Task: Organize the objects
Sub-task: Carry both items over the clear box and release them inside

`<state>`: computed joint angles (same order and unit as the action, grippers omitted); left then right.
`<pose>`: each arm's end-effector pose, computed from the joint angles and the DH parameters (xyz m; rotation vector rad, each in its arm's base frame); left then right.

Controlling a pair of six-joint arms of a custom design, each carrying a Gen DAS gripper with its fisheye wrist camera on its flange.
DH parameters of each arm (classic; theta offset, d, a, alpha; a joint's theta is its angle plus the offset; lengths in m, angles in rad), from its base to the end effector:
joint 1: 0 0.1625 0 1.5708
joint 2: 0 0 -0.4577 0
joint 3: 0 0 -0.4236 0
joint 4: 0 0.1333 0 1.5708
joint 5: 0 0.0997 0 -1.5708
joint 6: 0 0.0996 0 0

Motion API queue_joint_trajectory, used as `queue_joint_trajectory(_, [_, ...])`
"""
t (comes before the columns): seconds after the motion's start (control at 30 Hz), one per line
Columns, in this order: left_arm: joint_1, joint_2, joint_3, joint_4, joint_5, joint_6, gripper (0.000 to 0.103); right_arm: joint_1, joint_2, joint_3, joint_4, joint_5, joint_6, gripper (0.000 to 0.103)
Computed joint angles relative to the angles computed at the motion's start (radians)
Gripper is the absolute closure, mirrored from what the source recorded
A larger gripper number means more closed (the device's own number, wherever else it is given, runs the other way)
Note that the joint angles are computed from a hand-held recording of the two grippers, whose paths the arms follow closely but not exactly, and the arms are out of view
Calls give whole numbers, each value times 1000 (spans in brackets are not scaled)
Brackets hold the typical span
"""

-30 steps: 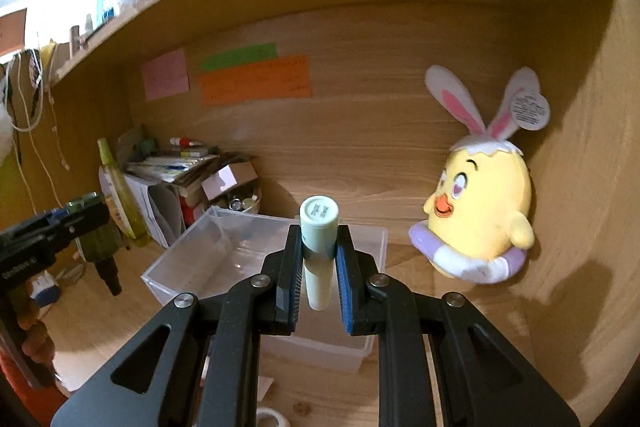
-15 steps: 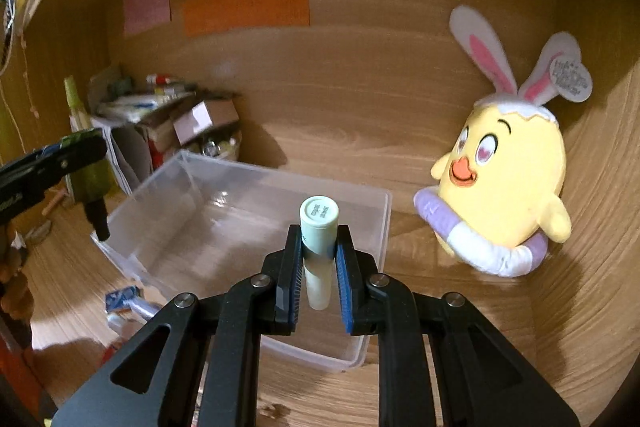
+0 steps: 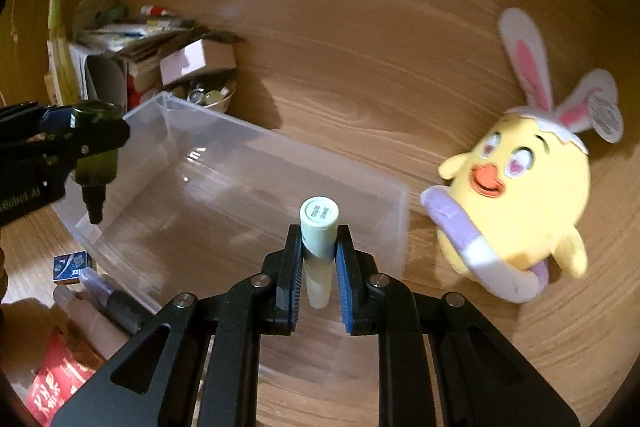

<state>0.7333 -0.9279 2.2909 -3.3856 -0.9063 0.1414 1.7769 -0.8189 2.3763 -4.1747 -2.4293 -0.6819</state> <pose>-0.2305 -0.4698 0.0873 1.0161 2.3357 -0.8474 0.1436 -0.4037 0.1270 0.3709 -1.9729 0.8788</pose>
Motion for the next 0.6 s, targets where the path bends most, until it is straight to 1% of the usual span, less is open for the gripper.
queue_joint_trajectory(0.1, [7, 7, -8, 26, -11, -4, 62, -8, -3, -10, 63, 25, 34, 89])
queue_joint_trajectory(0.2, [19, 6, -17, 64, -36, -18, 62, -3, 19, -35, 66, 13, 19, 87])
queue_joint_trajectory(0.27, [27, 1, -22, 91, -54, -28, 62, -4, 8, -36, 113, 34, 47, 85])
queue_joint_trajectory(0.33, [33, -8, -25, 114, -70, -42, 60, -3, 8, -42, 141, 41, 64, 85])
queue_joint_trajectory(0.37, [38, -13, -25, 121, -81, -46, 57, -4, 7, -43, 151, 45, 70, 85])
queue_joint_trajectory(0.4, [43, -19, -24, 128, -93, -52, 51, -6, 4, -43, 166, 54, 81, 84])
queue_joint_trajectory(0.43, [47, -24, -24, 131, -104, -57, 49, -9, -2, -41, 192, 64, 99, 83])
queue_joint_trajectory(0.47, [49, -30, -22, 131, -112, -59, 47, -11, -9, -40, 219, 73, 118, 79])
queue_joint_trajectory(0.5, [50, -33, -21, 130, -116, -59, 46, -14, -15, -36, 238, 85, 134, 73])
queue_joint_trajectory(0.53, [48, -38, -17, 125, -118, -58, 45, -16, -17, -34, 251, 95, 144, 69])
queue_joint_trajectory(0.57, [46, -42, -14, 122, -119, -57, 44, -15, -15, -34, 250, 97, 145, 64])
queue_joint_trajectory(0.6, [44, -49, -10, 119, -122, -54, 43, -12, -12, -35, 243, 96, 142, 62])
